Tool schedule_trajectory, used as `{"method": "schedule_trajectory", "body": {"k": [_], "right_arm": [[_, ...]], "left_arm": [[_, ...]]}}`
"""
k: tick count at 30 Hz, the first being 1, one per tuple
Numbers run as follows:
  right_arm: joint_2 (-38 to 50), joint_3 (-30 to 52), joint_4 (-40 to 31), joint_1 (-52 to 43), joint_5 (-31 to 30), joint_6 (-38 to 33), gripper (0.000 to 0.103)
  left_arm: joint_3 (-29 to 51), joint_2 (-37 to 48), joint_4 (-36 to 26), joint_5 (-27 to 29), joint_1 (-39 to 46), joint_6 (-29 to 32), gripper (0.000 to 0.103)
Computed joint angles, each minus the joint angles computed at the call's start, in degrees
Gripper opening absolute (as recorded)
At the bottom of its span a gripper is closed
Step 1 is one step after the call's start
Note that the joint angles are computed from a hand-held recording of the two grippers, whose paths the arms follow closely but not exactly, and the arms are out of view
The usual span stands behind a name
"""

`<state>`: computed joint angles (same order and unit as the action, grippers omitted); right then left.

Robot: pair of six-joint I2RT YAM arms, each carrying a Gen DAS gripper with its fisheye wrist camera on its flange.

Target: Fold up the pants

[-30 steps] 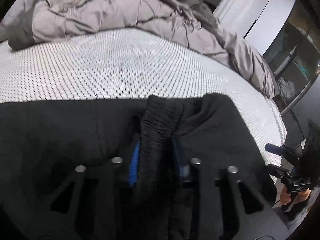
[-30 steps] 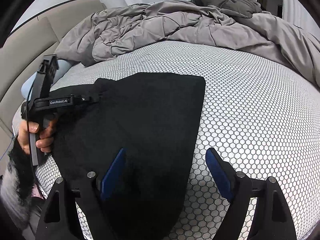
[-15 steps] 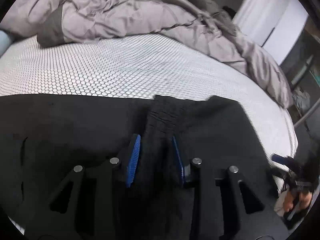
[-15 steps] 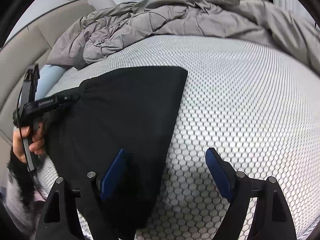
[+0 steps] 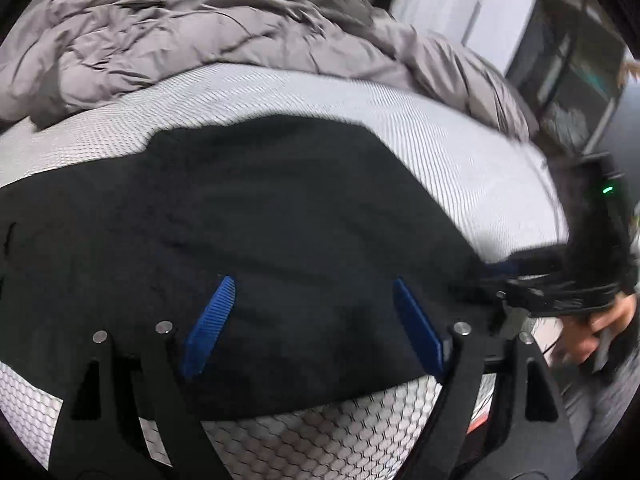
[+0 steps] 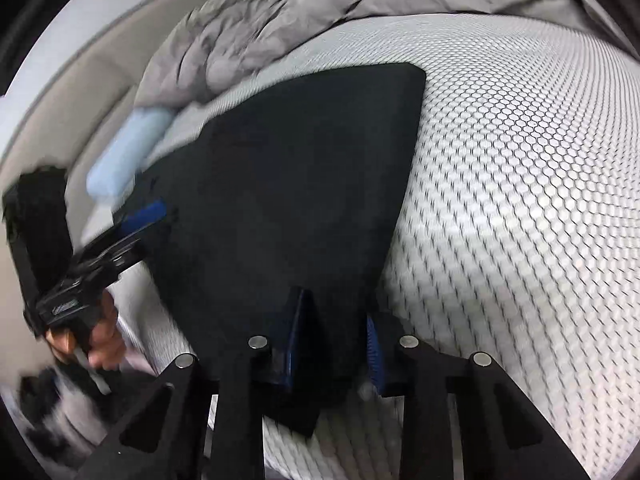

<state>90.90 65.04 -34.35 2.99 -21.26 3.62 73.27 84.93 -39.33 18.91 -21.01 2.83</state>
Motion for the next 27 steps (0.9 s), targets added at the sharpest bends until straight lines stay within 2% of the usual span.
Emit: {"method": "schedule_trajectory", "body": {"k": [3, 6, 7, 9, 11, 14, 16, 22, 25, 27], "right_arm": [[-3.9, -3.5, -1.1, 2.4, 3.6, -6.5, 0.029], [-6.1, -4.3, 0.0, 2.3, 4.3, -6.4, 0.036], [-6.2, -4.2, 0.6, 1.8, 4.2, -5.4, 0.042], [-5.3, -3.5, 2.2, 1.2, 4.1, -2.5, 0.044], [-2.5, -1.6, 2.0, 1.4, 3.9, -1.0, 0.044], [2.1, 2.1, 1.4, 3.5, 6.9, -1.5, 0.044], [4.4, 4.9, 1.0, 3.9, 7.5, -1.2, 0.044], [16.0, 17.3, 1.3, 1.1, 5.8, 2.4, 0.041], [25.3, 31.0, -2.8, -1.0, 4.9, 4.7, 0.039], [33.3, 43.4, -6.2, -1.8, 5.5, 6.7, 0.038]], "left_arm": [[-4.1, -2.4, 2.4, -3.9, -3.2, -0.1, 0.08], [-7.3, -4.6, 5.3, -3.0, -6.1, -1.1, 0.08], [-8.2, -4.9, 6.4, -3.2, -7.5, -1.8, 0.08], [-9.6, -5.0, 8.4, -6.4, -11.2, -2.8, 0.08], [-10.7, -4.1, 10.0, -13.7, -16.0, -2.7, 0.081], [-13.1, -3.5, 13.1, -19.4, -19.7, -1.1, 0.083], [-14.2, -3.7, 14.6, -19.1, -19.9, -1.1, 0.083], [-13.2, -2.4, 13.3, -12.5, -16.4, 0.2, 0.084], [-12.9, -2.2, 12.8, -8.7, -13.9, 1.7, 0.084], [-13.8, -2.7, 13.3, -5.5, -12.0, 2.9, 0.084]]}}
